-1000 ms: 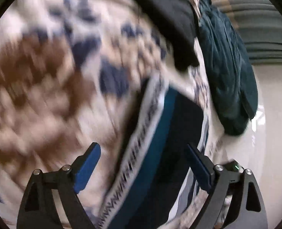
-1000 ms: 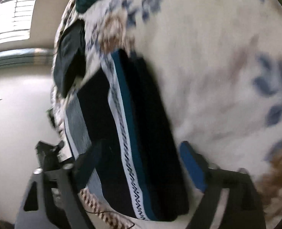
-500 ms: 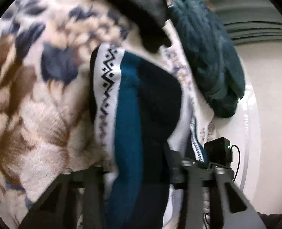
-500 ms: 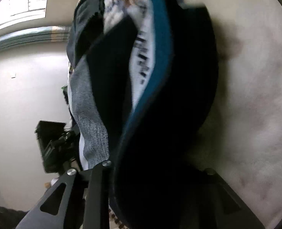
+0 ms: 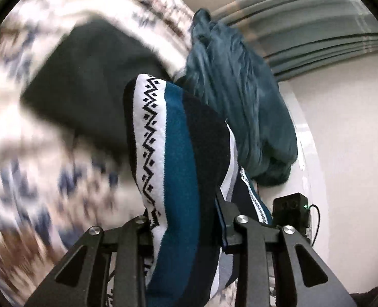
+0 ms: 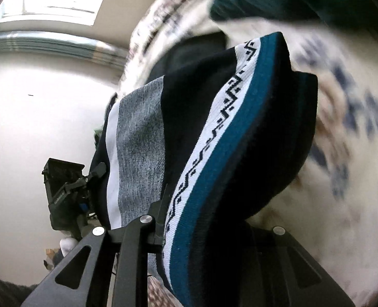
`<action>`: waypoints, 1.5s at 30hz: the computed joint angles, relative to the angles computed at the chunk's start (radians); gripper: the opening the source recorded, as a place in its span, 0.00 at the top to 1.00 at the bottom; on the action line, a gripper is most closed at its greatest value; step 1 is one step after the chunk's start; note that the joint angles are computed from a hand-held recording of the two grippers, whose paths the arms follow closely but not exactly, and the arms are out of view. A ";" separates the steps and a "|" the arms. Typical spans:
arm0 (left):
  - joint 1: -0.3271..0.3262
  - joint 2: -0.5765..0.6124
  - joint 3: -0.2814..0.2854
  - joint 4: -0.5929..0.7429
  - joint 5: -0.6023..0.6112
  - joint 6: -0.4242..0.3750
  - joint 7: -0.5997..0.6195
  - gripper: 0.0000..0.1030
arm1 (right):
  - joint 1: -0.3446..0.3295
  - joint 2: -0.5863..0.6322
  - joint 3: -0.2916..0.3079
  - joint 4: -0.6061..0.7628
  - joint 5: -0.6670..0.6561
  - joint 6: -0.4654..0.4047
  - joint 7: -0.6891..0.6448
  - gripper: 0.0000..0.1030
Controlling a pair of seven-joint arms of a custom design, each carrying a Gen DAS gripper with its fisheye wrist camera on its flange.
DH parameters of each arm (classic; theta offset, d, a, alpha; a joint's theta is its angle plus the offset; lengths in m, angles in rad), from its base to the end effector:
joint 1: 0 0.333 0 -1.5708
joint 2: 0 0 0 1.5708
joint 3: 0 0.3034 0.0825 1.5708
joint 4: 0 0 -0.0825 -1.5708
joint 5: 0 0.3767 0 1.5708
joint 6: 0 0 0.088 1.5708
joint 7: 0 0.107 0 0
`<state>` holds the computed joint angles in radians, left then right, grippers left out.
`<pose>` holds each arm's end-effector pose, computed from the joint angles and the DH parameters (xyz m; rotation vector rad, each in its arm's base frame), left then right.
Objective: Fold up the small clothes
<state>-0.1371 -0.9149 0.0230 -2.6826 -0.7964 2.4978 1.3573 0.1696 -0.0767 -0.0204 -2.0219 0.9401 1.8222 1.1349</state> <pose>0.3306 -0.0321 0.5676 2.3113 -1.2644 1.3756 0.5106 0.1433 0.4952 -1.8931 1.4340 0.7978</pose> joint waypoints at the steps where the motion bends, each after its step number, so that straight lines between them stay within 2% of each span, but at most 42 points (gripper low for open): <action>1: 0.006 0.046 0.032 0.047 0.017 -0.006 0.034 0.74 | 0.009 0.020 0.010 0.032 0.009 0.015 0.010 0.78; 3: 0.019 0.161 0.103 0.158 0.037 -0.030 0.120 0.74 | 0.030 0.107 0.038 0.139 0.033 0.059 0.034 0.78; 8: 0.084 0.408 0.187 0.346 0.039 -0.096 0.288 0.73 | 0.065 0.358 0.128 0.398 0.005 0.187 0.115 0.78; 12: 0.153 0.592 0.193 0.433 0.085 -0.157 0.353 0.71 | 0.088 0.525 0.183 0.540 -0.073 0.260 0.205 0.78; 14: 0.200 0.662 0.180 0.446 0.136 -0.196 0.333 0.59 | 0.108 0.573 0.193 0.569 -0.150 0.290 0.247 0.76; 16: 0.226 0.672 0.166 0.418 0.107 -0.172 0.359 0.50 | 0.115 0.586 0.194 0.580 -0.224 0.297 0.296 0.63; 18: 0.243 0.646 0.150 0.382 0.049 -0.144 0.388 0.49 | 0.125 0.550 0.184 0.546 -0.314 0.321 0.352 0.27; 19: 0.257 0.634 0.134 0.372 0.053 -0.143 0.377 0.48 | 0.126 0.505 0.171 0.491 -0.370 0.357 0.358 0.24; 21: 0.294 0.588 0.078 0.340 0.110 -0.125 0.317 0.42 | 0.128 0.435 0.162 0.410 -0.467 0.400 0.370 0.24; 22: 0.309 0.589 0.058 0.349 0.142 -0.121 0.289 0.32 | 0.134 0.413 0.156 0.388 -0.524 0.394 0.387 0.24; 23: 0.327 0.558 0.021 0.328 0.207 -0.100 0.239 0.17 | 0.122 0.376 0.154 0.335 -0.549 0.393 0.371 0.24; 25: 0.343 0.524 -0.018 0.304 0.294 -0.079 0.181 0.05 | 0.129 0.341 0.147 0.287 -0.628 0.379 0.393 0.24; 27: 0.366 0.475 -0.070 0.272 0.415 -0.052 0.106 0.04 | 0.151 0.332 0.130 0.277 -0.680 0.397 0.431 0.23; 28: 0.371 0.471 -0.080 0.271 0.457 -0.050 0.079 0.04 | 0.149 0.306 0.138 0.253 -0.728 0.415 0.470 0.19; 29: 0.380 0.453 -0.105 0.264 0.512 -0.055 0.035 0.04 | 0.164 0.277 0.133 0.232 -0.787 0.430 0.516 0.05; 30: 0.390 0.440 -0.128 0.260 0.569 -0.061 -0.010 0.04 | 0.174 0.258 0.134 0.222 -0.823 0.445 0.548 0.00; 33: 0.440 0.362 -0.231 0.235 0.781 -0.104 -0.183 0.04 | 0.207 0.163 0.139 0.143 -0.965 0.507 0.648 0.00; 34: 0.444 0.333 -0.253 0.226 0.827 -0.123 -0.224 0.04 | 0.225 0.135 0.144 0.127 -1.048 0.517 0.711 0.00; 36: 0.403 0.275 -0.242 0.202 0.843 -0.159 -0.242 0.04 | 0.242 0.097 0.154 0.109 -1.154 0.517 0.784 0.00; 39: 0.352 0.204 -0.227 0.192 0.854 -0.220 -0.259 0.04 | 0.249 -0.021 0.168 0.042 -1.234 0.495 0.827 0.00; 41: 0.328 0.165 -0.223 0.203 0.856 -0.264 -0.265 0.04 | 0.249 -0.113 0.173 -0.001 -1.244 0.465 0.833 0.00; 45: 0.302 0.083 -0.236 0.243 0.871 -0.370 -0.281 0.04 | 0.254 -0.215 0.181 0.017 -1.204 0.357 0.832 0.00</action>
